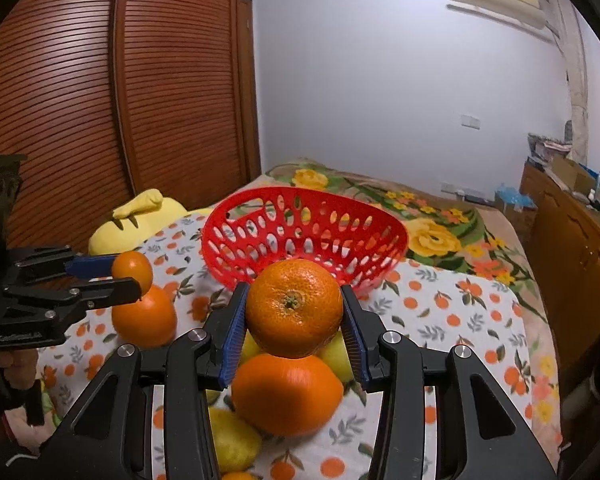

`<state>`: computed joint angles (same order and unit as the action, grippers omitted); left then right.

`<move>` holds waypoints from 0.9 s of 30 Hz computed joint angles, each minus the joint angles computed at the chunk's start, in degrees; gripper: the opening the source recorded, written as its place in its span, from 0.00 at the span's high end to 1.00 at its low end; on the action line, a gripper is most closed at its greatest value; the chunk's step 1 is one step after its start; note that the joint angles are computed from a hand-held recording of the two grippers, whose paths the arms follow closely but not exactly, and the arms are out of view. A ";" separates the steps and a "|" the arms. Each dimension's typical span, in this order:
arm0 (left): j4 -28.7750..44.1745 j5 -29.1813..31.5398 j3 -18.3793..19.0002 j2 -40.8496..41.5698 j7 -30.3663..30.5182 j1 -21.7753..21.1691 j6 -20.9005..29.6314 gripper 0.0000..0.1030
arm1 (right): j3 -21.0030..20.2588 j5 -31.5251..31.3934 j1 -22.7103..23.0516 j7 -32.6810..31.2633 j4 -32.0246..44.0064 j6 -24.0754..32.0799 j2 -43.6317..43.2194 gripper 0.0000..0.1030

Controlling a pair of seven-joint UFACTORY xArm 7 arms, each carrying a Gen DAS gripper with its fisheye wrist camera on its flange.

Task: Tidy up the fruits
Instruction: 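Lift and carry the tangerine in the right tool over the red basket while the left tool carries its tangerine, then open the right tool to drop its tangerine into the basket while the left tool releases its own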

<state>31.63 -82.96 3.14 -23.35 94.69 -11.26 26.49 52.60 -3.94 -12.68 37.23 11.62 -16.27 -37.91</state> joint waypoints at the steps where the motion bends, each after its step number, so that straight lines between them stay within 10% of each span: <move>1: 0.40 -0.08 -0.05 0.36 -0.04 -0.02 -0.10 0.65 | 0.86 -0.21 -1.63 -0.31 0.75 -0.18 0.83 0.57; 27: 14.27 3.18 -4.20 15.26 -4.51 -0.16 -4.37 0.65 | 15.18 -0.17 -26.30 -11.61 12.77 1.01 18.85 0.57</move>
